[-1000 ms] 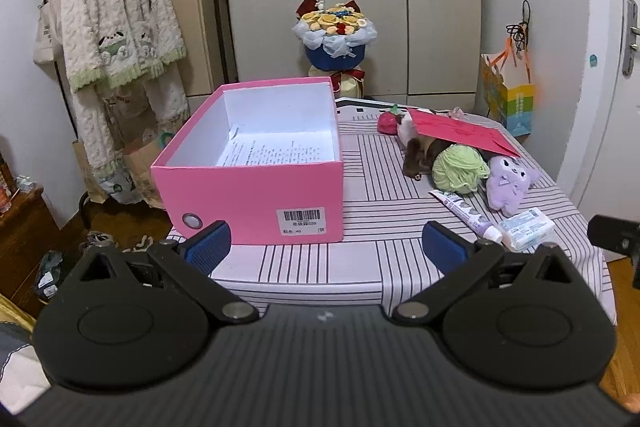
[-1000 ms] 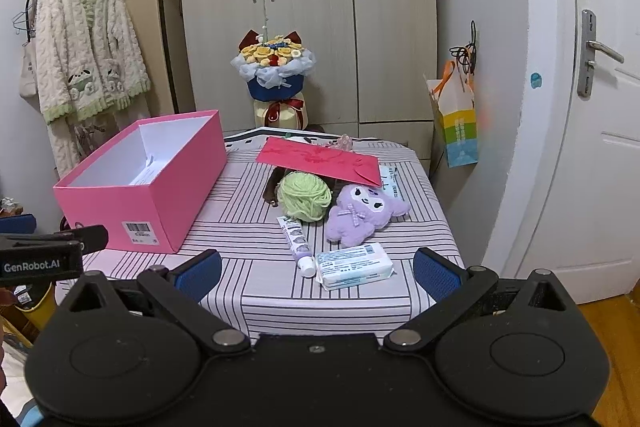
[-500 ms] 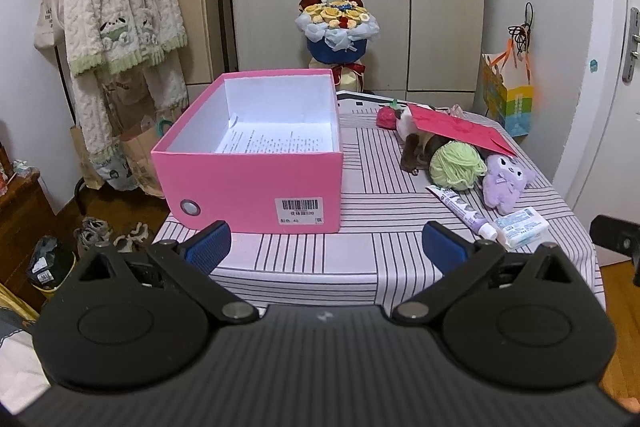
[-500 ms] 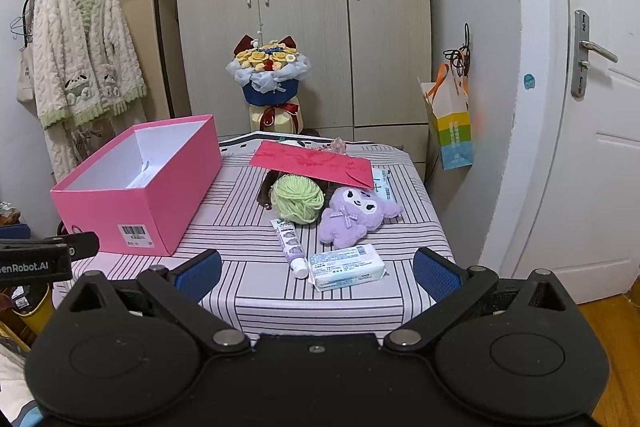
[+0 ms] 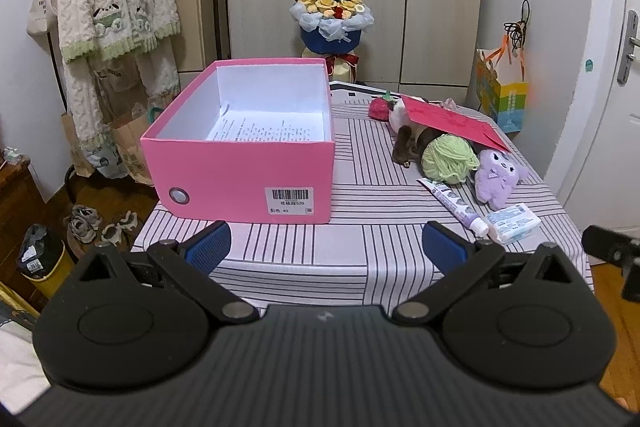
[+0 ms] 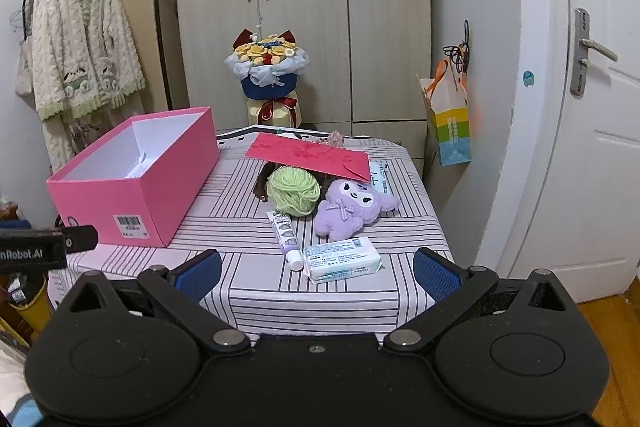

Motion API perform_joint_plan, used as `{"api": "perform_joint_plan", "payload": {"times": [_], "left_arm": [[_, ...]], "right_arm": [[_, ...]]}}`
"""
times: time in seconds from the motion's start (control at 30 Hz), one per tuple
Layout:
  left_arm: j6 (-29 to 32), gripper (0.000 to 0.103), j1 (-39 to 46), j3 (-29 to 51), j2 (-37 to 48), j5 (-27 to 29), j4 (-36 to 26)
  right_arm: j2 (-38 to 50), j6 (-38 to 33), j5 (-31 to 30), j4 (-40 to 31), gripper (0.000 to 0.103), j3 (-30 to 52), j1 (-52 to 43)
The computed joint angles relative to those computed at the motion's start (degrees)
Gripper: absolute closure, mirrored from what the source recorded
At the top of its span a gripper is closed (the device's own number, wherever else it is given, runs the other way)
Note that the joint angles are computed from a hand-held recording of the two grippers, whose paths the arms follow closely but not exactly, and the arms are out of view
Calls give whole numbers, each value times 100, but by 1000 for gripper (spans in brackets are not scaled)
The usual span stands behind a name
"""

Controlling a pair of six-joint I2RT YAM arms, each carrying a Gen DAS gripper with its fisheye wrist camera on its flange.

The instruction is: Organize soft objects

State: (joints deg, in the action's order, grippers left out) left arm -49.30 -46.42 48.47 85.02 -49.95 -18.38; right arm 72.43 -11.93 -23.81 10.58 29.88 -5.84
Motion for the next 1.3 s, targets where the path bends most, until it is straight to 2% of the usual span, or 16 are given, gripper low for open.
{"api": "perform_joint_plan", "payload": {"times": [0.33, 0.5, 0.73, 0.83, 1.03, 1.3], "left_arm": [[11, 0, 52, 12, 21, 69, 54], [113, 0, 116, 75, 84, 178, 153], [204, 0, 133, 147, 124, 244, 267], [364, 0, 204, 60, 98, 324, 663], [640, 0, 439, 299, 641, 443, 1239], [1159, 1, 953, 729, 1840, 1329, 2574]], "right_arm": [[48, -201, -193, 55, 0, -42, -62], [-146, -243, -723, 2, 0, -105, -274], [113, -187, -814, 133, 0, 13, -259], [464, -178, -1087, 341, 0, 135, -367], [1650, -205, -1632, 1576, 0, 281, -636], [3119, -1006, -1580, 2478, 0, 800, -571]]}}
